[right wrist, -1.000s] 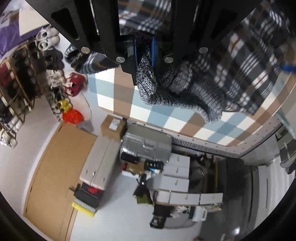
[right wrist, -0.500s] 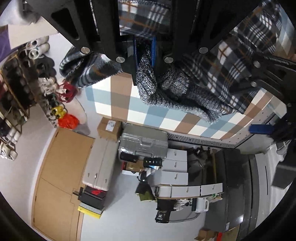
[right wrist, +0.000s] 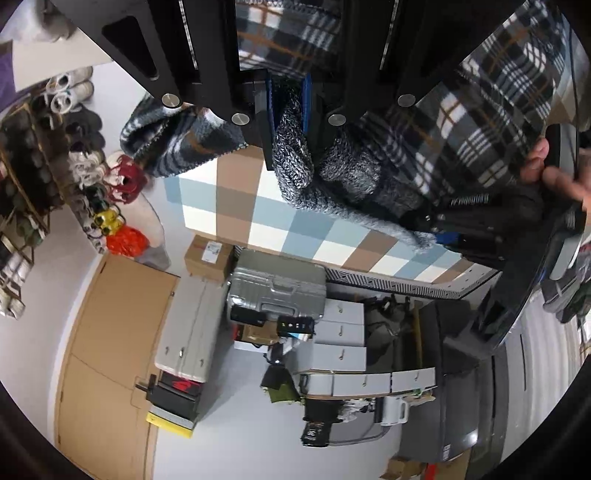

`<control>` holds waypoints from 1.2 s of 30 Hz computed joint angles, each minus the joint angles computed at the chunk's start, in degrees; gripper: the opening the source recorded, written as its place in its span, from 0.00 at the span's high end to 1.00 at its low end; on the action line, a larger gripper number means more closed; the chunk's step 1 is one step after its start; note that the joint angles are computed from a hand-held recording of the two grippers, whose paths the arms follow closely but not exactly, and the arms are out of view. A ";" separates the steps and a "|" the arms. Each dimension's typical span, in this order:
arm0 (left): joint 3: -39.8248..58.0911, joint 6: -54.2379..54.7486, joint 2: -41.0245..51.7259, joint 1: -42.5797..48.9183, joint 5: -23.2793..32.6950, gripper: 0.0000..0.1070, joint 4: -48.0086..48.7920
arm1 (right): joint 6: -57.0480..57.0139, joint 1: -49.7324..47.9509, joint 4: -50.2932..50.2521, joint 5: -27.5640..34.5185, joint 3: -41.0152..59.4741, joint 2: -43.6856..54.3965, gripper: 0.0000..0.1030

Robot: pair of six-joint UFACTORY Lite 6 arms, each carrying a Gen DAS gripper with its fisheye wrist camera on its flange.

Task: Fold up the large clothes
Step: 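Grasp the grey knit hem band of the plaid garment with both grippers, then lift the held hem with both grippers, fold it over the body toward the collar, release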

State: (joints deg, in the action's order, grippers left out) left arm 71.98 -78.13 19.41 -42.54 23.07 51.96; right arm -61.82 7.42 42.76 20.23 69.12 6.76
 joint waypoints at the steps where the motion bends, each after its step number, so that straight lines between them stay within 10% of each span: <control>1: -0.75 -3.38 -1.18 -1.76 1.89 0.93 2.80 | -2.15 -0.35 2.02 -0.16 -1.20 -1.24 0.91; 10: -10.89 -22.63 -13.66 -20.69 19.01 0.93 15.95 | -14.97 -5.74 14.45 0.82 -13.60 -18.10 0.91; 20: -20.71 -43.81 -13.72 -43.53 31.68 0.93 16.34 | -20.31 -18.23 12.06 16.13 -35.62 -46.38 0.90; 36: -30.49 -71.70 -16.81 -42.08 3.79 0.77 29.59 | -19.02 -25.44 -3.82 17.92 -56.29 -57.63 0.80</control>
State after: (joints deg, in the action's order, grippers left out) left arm 41.49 -149.83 2.60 -84.62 26.86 81.55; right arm -80.84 -18.02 38.94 38.15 12.83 -50.86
